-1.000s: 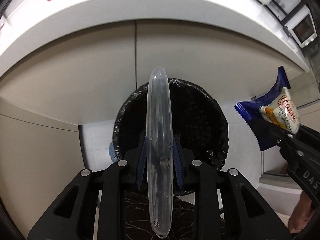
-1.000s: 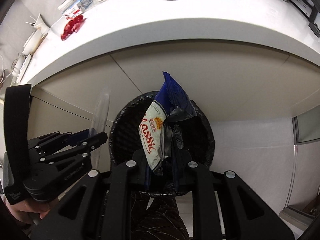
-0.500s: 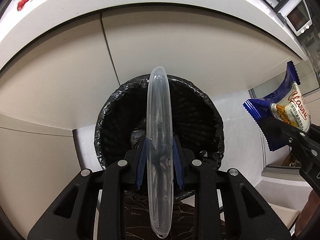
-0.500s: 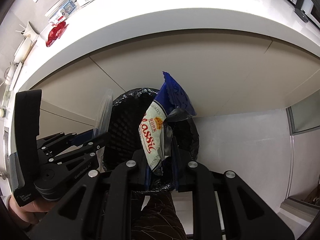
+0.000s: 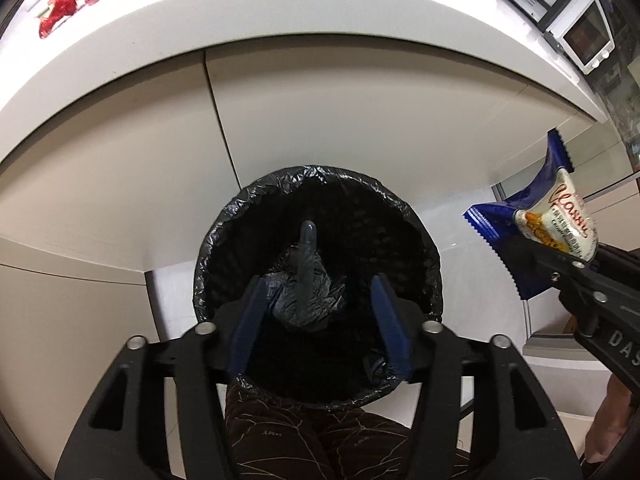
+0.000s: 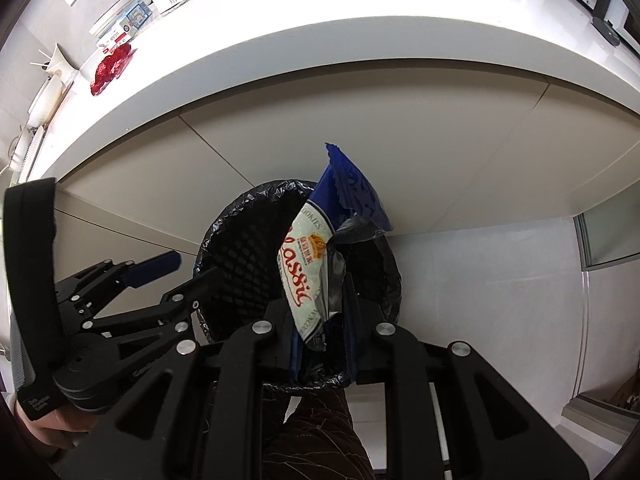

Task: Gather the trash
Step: 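Open the left tool to drop the tube while the right tool releases the snack bag into the bin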

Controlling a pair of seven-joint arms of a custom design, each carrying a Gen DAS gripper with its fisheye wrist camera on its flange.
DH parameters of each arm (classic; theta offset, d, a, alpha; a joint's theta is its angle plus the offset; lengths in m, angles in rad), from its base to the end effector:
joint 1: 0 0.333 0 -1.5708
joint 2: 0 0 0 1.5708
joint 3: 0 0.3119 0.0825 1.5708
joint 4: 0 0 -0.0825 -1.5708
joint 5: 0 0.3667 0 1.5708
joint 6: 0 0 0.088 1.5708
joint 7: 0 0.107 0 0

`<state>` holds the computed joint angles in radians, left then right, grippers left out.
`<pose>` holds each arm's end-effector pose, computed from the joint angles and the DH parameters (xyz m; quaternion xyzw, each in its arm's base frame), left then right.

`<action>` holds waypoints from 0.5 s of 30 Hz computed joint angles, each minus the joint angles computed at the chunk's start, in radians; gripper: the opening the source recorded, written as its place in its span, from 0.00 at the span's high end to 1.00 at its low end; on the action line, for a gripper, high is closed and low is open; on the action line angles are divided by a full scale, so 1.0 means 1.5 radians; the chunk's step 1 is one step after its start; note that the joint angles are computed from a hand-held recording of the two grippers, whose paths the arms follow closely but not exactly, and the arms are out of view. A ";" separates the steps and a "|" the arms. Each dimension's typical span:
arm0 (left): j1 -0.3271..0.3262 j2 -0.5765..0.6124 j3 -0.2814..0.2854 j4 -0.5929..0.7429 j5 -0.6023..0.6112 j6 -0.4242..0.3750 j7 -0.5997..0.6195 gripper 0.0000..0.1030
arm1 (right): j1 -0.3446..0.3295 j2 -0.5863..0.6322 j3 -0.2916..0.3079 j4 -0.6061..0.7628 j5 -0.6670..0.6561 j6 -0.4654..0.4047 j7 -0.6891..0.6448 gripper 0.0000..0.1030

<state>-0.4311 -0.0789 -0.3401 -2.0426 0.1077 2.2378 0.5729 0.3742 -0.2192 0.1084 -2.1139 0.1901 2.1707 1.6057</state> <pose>0.3885 -0.3787 0.5048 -0.7560 0.6380 -0.1390 0.0459 0.4387 0.2421 0.5377 -0.8130 0.5611 -0.0056 0.1551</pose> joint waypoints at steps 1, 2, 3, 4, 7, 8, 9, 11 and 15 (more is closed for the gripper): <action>0.001 -0.003 0.001 0.000 0.002 -0.004 -0.001 0.40 | 0.001 0.001 0.000 0.001 0.001 0.000 -0.001 0.85; 0.002 -0.007 0.001 -0.002 0.004 -0.007 -0.003 0.34 | 0.002 0.004 0.001 0.003 0.002 0.001 -0.002 0.85; 0.003 -0.014 0.002 -0.007 0.005 -0.007 -0.007 0.31 | 0.003 0.007 0.002 0.005 0.002 0.001 -0.002 0.85; 0.004 -0.021 0.003 -0.012 0.005 -0.005 -0.008 0.30 | 0.004 0.010 0.003 0.007 0.004 0.002 -0.003 0.85; 0.011 -0.043 0.002 -0.026 0.016 -0.011 -0.024 0.18 | 0.009 0.020 0.006 0.013 0.007 0.003 -0.007 0.85; 0.013 -0.050 0.002 -0.032 0.017 -0.010 -0.028 0.15 | 0.010 0.018 0.005 0.010 0.010 0.004 -0.012 0.85; 0.015 -0.057 0.003 -0.037 0.017 -0.014 -0.031 0.11 | 0.011 0.021 0.006 0.012 0.011 0.005 -0.015 0.85; 0.021 -0.070 0.002 -0.048 0.020 -0.017 -0.039 0.08 | 0.015 0.029 0.009 0.018 0.013 0.007 -0.019 0.85; 0.030 -0.098 0.003 -0.073 0.019 -0.028 -0.056 0.06 | 0.022 0.047 0.015 0.029 0.011 0.010 -0.023 0.85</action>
<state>-0.3856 -0.2263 -0.3360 -2.1516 0.1357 2.1953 0.4890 0.4073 -0.1487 0.1304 -2.0706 0.2070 2.1851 1.5707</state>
